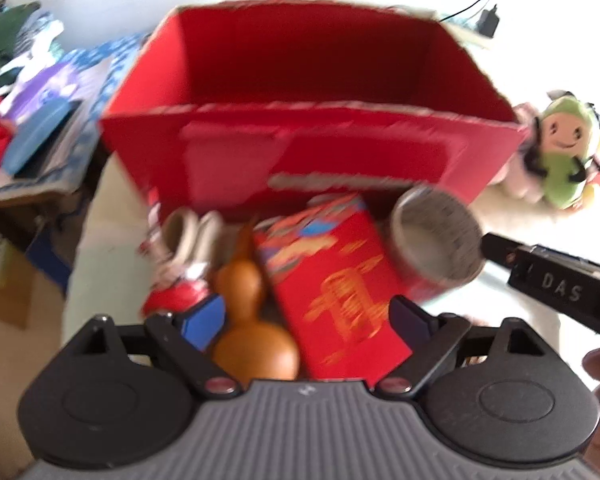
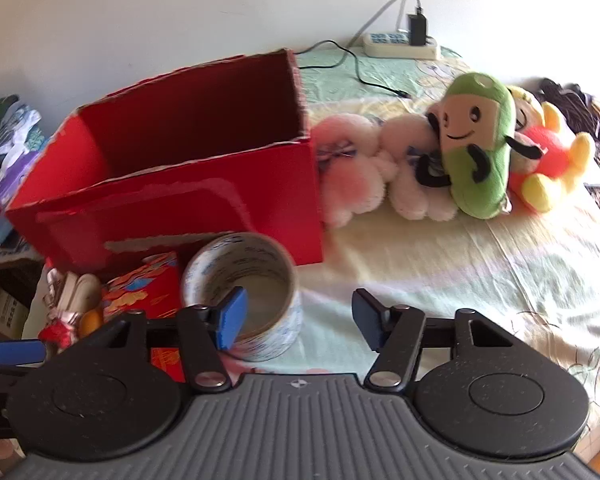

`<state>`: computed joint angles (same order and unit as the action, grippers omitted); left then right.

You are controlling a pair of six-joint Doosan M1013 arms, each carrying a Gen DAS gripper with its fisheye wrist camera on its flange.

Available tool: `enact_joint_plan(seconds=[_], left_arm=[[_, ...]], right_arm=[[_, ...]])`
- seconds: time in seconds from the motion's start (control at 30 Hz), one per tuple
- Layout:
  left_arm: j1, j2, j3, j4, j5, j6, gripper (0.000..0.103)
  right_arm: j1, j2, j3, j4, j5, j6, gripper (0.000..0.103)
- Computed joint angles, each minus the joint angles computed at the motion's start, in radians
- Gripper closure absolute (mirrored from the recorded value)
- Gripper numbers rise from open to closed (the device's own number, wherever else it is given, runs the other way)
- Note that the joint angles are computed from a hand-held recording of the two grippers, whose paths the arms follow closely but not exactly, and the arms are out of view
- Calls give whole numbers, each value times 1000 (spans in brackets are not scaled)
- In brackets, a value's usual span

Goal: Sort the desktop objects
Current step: 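Grasp the clear packing tape roll with the right gripper and lift it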

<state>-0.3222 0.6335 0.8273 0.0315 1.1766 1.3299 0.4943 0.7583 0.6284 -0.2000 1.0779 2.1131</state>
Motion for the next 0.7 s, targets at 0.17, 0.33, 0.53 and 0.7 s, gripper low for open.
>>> enact_joint_plan(seconds=[0.17, 0.33, 0.53, 0.7], left_arm=[[11, 69, -105, -112, 48, 47, 43], [-1, 101, -153, -88, 52, 61, 44], [-3, 151, -238, -125, 134, 82, 59], [-3, 163, -269, -174, 152, 108, 79]], right_arm=[[-23, 13, -17, 75, -5, -27, 54], [-37, 40, -56, 151, 12, -107, 67], [-63, 97, -145, 251, 100, -134, 87], [-75, 101, -154, 287, 102, -155, 92]])
